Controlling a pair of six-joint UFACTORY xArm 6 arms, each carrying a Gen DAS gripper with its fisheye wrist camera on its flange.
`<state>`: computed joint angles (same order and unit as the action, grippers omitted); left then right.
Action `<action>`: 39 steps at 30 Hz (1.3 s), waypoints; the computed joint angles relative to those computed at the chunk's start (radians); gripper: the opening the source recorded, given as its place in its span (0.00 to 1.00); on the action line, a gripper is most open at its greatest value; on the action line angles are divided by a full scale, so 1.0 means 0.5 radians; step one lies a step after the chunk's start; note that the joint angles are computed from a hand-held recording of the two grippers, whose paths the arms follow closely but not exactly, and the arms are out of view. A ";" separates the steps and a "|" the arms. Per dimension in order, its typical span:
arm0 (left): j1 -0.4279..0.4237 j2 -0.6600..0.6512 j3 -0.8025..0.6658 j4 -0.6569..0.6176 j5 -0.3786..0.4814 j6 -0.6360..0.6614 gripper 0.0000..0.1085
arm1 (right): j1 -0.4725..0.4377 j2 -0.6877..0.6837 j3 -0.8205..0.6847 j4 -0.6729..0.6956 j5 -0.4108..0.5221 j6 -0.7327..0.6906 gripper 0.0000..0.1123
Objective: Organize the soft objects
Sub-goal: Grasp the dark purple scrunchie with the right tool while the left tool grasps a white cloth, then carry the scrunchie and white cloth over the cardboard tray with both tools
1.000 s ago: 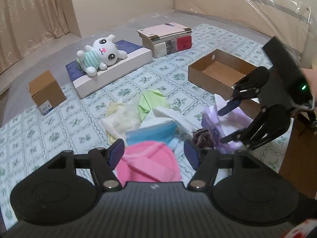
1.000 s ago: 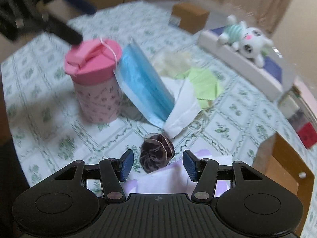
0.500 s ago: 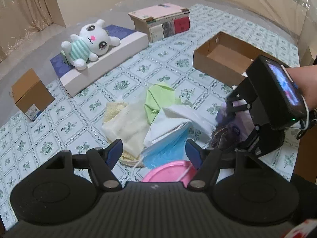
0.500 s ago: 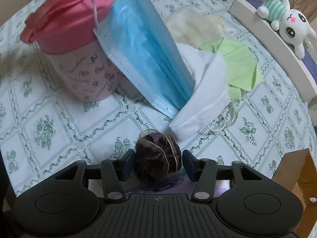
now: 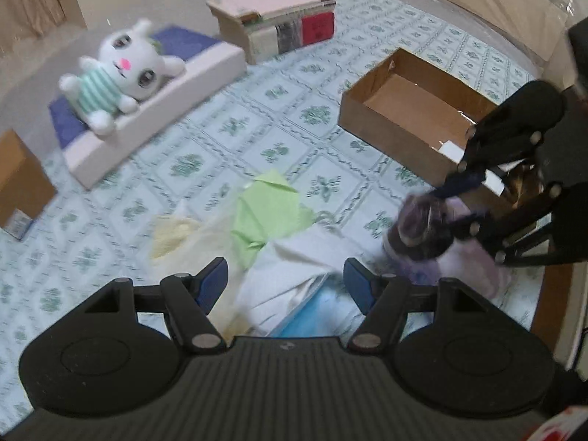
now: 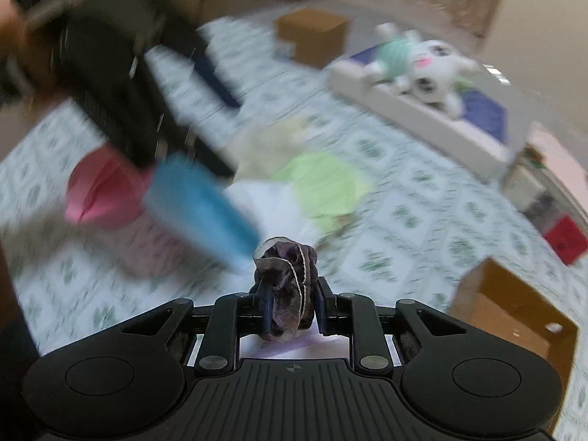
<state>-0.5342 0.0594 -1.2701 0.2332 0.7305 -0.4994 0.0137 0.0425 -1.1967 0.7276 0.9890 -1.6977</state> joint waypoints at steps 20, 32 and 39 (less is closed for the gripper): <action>0.041 0.625 -0.607 -0.255 0.421 -0.146 0.10 | -0.129 0.266 -0.239 0.212 -0.055 0.122 0.20; -0.048 0.207 -0.384 0.021 0.273 -0.591 0.06 | -0.303 0.035 -0.103 0.355 0.128 0.111 0.20; -0.173 0.066 -0.448 0.229 0.401 -0.783 0.06 | -0.452 -0.208 0.040 0.438 0.300 0.061 0.20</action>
